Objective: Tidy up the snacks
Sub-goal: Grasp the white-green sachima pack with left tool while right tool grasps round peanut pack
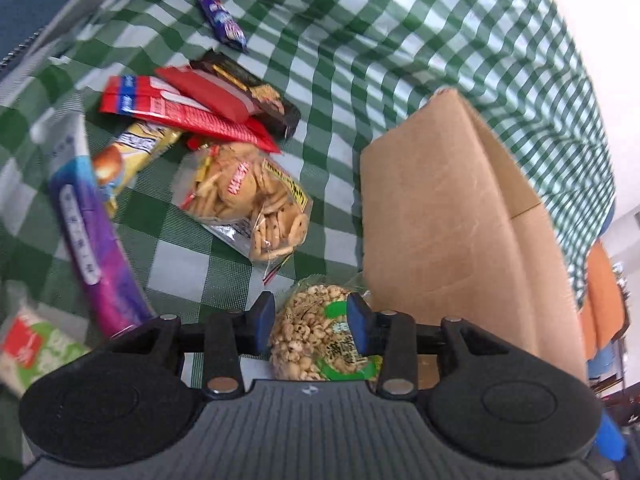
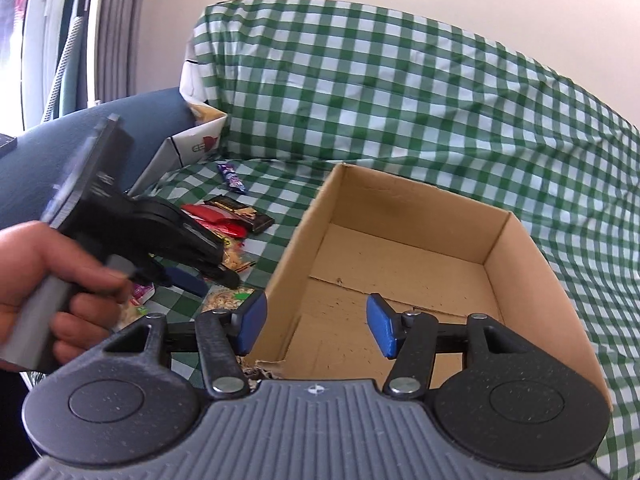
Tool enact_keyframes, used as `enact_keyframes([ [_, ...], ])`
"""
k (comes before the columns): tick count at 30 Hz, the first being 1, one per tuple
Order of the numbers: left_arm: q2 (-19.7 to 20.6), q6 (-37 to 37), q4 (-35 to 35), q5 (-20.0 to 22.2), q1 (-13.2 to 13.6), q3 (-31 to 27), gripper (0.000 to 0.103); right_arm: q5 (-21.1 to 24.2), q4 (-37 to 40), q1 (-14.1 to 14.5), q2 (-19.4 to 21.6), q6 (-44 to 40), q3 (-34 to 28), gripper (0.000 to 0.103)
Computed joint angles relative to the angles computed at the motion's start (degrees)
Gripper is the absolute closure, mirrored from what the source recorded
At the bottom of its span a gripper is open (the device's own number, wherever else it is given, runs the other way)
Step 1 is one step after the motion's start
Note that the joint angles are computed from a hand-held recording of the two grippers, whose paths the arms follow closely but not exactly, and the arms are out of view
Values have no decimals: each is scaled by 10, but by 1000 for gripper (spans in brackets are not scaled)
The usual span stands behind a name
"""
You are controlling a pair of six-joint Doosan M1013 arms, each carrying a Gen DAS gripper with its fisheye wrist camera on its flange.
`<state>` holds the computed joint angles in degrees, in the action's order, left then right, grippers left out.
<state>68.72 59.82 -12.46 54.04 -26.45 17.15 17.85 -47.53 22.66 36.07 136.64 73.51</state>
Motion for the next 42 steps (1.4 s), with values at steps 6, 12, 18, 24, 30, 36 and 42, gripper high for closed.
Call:
enact_keyframes([
  [6,5,25,3,6,1,-5,89,-3,58,0,1,-56,-7,44],
  [12,-50,43,0,-25,7,93,103,-5,75,6,6,-76,-16,42],
  [18,-102,43,20,-30,15,171,103,-13,110,17,16,-124,-27,41],
  [24,-148,7,-12,-69,32,249,87,-11,112,32,43,-177,-55,30],
  [30,-147,-17,6,-38,32,237,68,54,-8,53,95,-161,-108,30],
  [36,-135,-22,16,10,32,212,65,122,20,62,138,-255,-158,41],
  [42,-145,-58,33,3,34,227,63,135,40,58,157,-269,-176,67],
])
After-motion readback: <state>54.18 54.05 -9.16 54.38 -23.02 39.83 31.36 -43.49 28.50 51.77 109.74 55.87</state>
